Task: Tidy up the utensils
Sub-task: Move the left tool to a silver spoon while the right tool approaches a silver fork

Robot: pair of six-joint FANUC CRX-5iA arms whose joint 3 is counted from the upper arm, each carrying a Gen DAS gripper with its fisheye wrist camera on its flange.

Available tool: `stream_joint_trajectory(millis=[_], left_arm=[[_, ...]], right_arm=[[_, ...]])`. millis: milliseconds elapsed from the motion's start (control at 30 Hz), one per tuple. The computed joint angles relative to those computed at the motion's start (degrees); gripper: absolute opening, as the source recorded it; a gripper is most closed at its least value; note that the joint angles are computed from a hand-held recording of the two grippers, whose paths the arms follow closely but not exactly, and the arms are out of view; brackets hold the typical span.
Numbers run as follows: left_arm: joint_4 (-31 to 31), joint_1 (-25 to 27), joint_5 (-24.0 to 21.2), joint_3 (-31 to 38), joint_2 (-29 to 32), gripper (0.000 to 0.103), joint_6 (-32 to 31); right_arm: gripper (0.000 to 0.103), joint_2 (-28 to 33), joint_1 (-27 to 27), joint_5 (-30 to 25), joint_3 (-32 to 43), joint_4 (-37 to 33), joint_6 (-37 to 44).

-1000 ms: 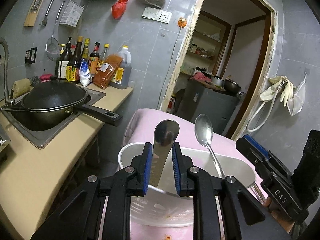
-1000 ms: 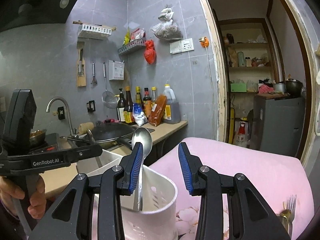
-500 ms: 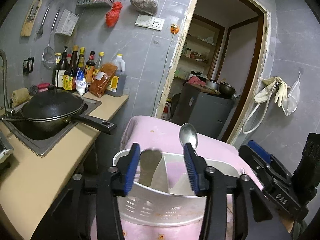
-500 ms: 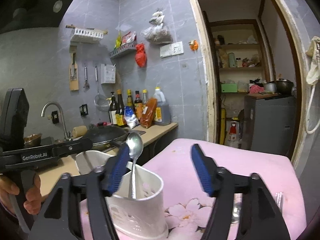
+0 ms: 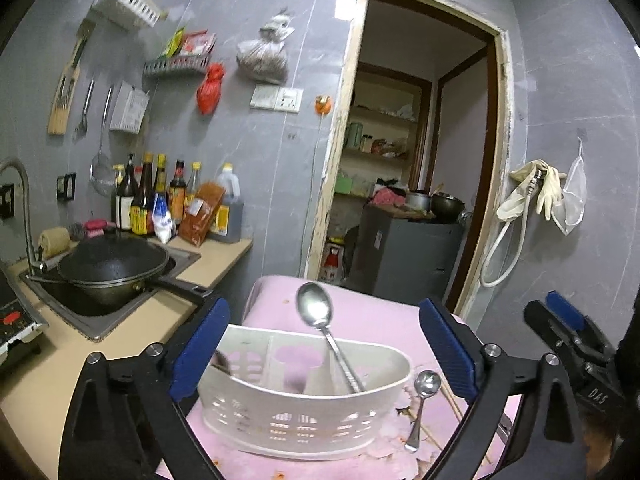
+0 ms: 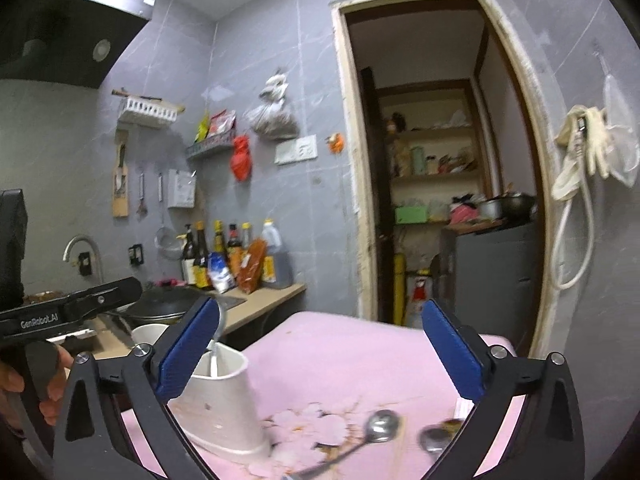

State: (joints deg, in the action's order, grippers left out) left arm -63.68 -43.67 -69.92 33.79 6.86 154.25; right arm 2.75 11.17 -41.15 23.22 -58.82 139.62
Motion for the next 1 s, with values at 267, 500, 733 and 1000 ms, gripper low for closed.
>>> stream_joint_trajectory(millis=[267,500,733,1000], left_arm=[[-2.52,-3.86,-1.95,4.83,5.37,0.096,-2.11],[6.15,-2.08,0.73,7.27,8.96,0.096,-6.22],[19.24,2.48,1.47,10.91,13.96,0.096,-13.74],[28.17,6.04,-2.04,17.01,19.76,0.086,-21.78]], right_arm=[[0.103,-2.02,-5.54,2.07,-2.56,-1.89,5.47],[0.103,-0.23,-7.97,1.27,-1.7,2.89,3.05],[0.103,2.82,-6.82,-1.32,-0.27,13.54,-4.65],[0.097,9.0,-3.64,-8.44,5.51,27.07,-15.97]])
